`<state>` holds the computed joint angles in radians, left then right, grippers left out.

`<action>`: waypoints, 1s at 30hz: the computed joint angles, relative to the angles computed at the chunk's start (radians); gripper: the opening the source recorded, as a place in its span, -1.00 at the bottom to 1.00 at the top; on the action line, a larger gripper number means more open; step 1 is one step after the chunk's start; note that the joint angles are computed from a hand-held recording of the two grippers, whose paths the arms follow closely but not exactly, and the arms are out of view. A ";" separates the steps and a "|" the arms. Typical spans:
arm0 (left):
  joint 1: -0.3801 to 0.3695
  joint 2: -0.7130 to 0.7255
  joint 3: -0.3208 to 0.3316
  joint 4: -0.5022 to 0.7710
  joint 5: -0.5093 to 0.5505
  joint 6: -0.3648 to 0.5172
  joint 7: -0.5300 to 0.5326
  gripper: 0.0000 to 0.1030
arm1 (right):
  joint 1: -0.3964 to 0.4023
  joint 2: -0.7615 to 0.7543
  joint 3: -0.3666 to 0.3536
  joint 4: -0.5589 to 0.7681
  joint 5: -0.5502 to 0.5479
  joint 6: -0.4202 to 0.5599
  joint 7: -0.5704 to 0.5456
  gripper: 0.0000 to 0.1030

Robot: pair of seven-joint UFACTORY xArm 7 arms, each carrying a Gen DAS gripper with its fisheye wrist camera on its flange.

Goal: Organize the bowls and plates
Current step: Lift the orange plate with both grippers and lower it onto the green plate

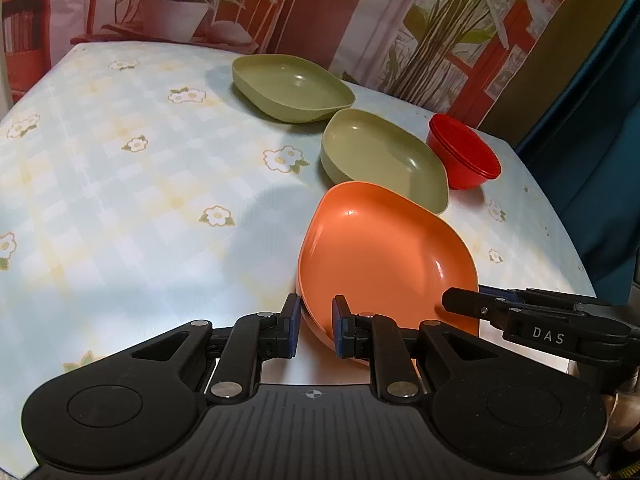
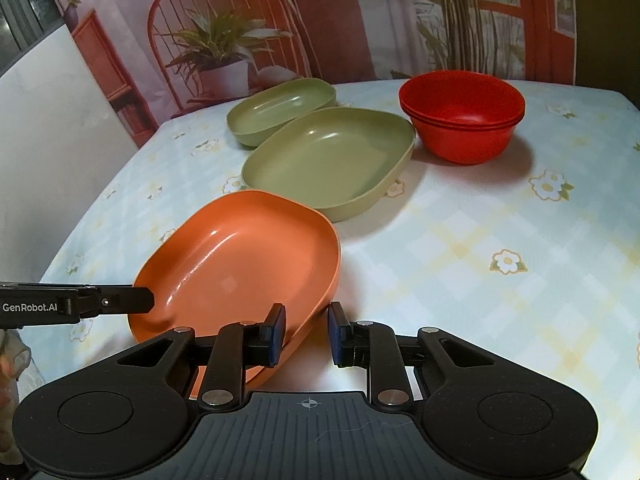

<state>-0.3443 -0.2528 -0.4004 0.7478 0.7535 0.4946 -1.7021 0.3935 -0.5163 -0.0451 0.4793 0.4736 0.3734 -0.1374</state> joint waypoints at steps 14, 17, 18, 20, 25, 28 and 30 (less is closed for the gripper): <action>0.007 -0.032 -0.012 -0.011 0.025 0.005 -0.002 -0.65 | 0.002 -0.018 -0.005 -0.002 -0.005 -0.014 0.007 -0.59; 0.010 -0.036 -0.020 -0.006 0.030 0.011 0.003 -0.65 | 0.003 -0.014 -0.008 0.003 -0.007 -0.018 0.007 -0.59; 0.011 -0.036 -0.021 -0.004 0.032 0.012 0.005 -0.65 | 0.002 -0.012 -0.008 0.006 -0.007 -0.021 0.008 -0.59; 0.013 -0.038 -0.021 -0.005 0.033 0.008 0.012 -0.65 | 0.003 -0.013 -0.010 0.006 -0.005 -0.026 0.009 -0.59; 0.018 -0.029 -0.021 0.006 0.034 0.004 0.024 -0.65 | 0.007 -0.004 -0.018 0.015 -0.002 -0.039 0.006 -0.59; 0.023 -0.019 -0.019 0.016 0.049 0.000 0.019 -0.65 | 0.008 0.002 -0.024 0.021 0.002 -0.045 0.000 -0.59; 0.022 -0.020 -0.012 0.015 0.049 -0.007 0.026 -0.65 | 0.007 0.006 -0.026 0.027 0.005 -0.049 -0.001 -0.59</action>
<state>-0.3226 -0.2730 -0.4127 0.7632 0.8026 0.4879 -1.6758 0.4009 -0.5103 -0.0710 0.5061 0.4787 0.3246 -0.1388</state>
